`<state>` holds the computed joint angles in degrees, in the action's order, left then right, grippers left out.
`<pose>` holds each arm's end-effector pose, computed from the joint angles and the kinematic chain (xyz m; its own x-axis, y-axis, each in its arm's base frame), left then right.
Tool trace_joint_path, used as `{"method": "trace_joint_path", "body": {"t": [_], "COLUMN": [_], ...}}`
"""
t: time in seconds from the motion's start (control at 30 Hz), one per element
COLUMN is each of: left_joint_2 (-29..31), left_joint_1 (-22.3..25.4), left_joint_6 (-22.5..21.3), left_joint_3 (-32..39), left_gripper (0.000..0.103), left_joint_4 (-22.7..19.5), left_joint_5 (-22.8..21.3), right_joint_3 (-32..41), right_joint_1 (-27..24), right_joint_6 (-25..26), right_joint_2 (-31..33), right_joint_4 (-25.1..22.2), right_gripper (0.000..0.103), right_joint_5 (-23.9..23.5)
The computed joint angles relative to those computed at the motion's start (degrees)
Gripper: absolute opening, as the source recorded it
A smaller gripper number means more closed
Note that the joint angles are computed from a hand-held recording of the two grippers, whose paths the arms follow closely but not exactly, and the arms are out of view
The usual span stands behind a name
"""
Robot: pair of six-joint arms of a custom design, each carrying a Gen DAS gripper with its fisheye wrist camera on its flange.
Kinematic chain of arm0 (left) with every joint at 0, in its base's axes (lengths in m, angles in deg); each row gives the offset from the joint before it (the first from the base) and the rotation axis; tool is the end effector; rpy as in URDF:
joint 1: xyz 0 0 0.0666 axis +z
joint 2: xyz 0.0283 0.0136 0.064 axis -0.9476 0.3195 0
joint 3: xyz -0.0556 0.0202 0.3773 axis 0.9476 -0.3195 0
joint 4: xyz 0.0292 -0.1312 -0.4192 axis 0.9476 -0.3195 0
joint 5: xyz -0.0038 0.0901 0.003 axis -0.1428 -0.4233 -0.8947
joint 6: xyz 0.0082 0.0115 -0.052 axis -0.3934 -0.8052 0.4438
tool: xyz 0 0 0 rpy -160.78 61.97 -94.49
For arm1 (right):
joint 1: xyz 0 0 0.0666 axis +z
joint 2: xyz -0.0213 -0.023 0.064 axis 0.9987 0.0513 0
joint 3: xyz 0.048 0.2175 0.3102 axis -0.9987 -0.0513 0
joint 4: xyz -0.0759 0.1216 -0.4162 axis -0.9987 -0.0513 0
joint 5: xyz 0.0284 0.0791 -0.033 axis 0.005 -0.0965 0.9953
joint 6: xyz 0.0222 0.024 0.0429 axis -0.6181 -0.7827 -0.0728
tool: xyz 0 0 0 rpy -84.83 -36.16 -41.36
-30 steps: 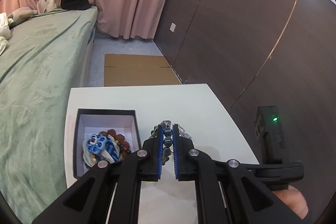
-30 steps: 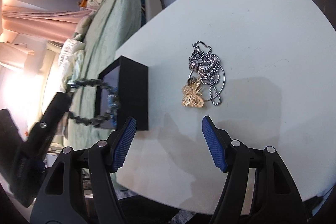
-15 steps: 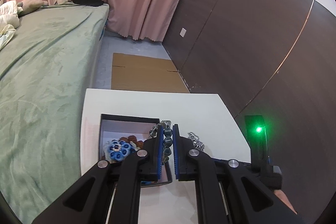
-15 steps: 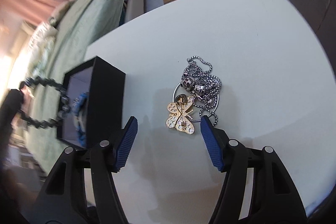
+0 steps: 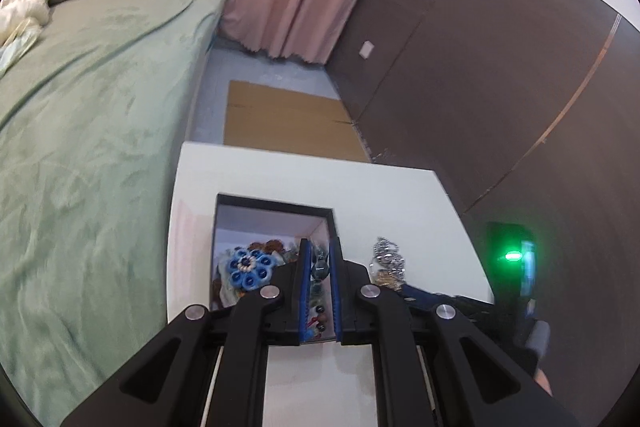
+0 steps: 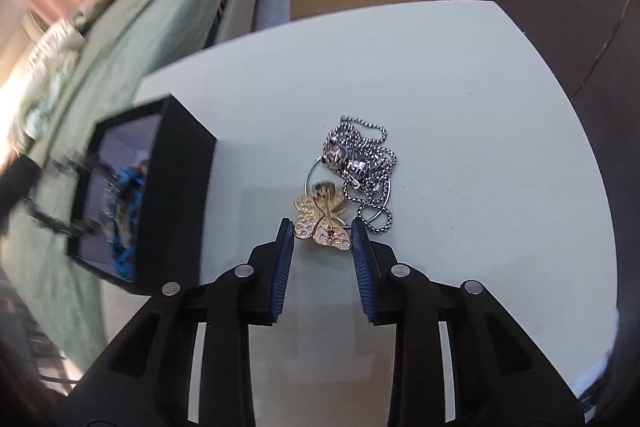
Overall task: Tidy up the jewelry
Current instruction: 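Lower green bracelet into box with left tool while right tool grasps butterfly pendant, then open left tool over box while right tool drops the butterfly pendant in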
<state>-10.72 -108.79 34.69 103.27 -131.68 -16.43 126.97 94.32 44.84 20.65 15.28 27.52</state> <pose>0.3693 -0.2756 0.4908 -0.7474 -0.2475 -0.6165 0.0112 0.9232 -0.3841 0.4082 0.0599 0.3956 -0.9080 -0.0263 -0.4181 -0.1430 0.9576 0.2503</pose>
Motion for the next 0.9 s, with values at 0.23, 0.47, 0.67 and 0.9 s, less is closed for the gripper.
{"method": "trace_joint_path", "body": {"t": [0.23,0.47,0.67,0.9], "left_joint_2": [-1.2,-2.0,-3.0,-3.7], "left_joint_1": [0.5,1.8,2.5,3.3], "left_joint_6": [2.2,3.8,4.1,4.4], "left_joint_3": [-1.1,-1.8,-2.4,-2.9], "left_gripper": [0.048,0.052,0.057,0.062], "left_joint_4": [0.4,0.1,0.2,0.1], "left_joint_5": [-2.1,-1.7,-1.7,-1.5], "right_joint_3": [0.1,-0.1,0.7,1.0], "right_joint_1": [-3.0,-2.8,-1.5,-3.2], "right_joint_6": [-1.5,-2.6,-3.6,-6.3], "right_joint_2": [-2.6,-4.8,-4.6,-2.8], "right_joint_4": [2.4,5.8,7.6,7.0], "right_gripper": [0.029,0.029,0.029,0.029], "right_joint_5": [-10.5,-16.1,-17.3,-24.0]}}
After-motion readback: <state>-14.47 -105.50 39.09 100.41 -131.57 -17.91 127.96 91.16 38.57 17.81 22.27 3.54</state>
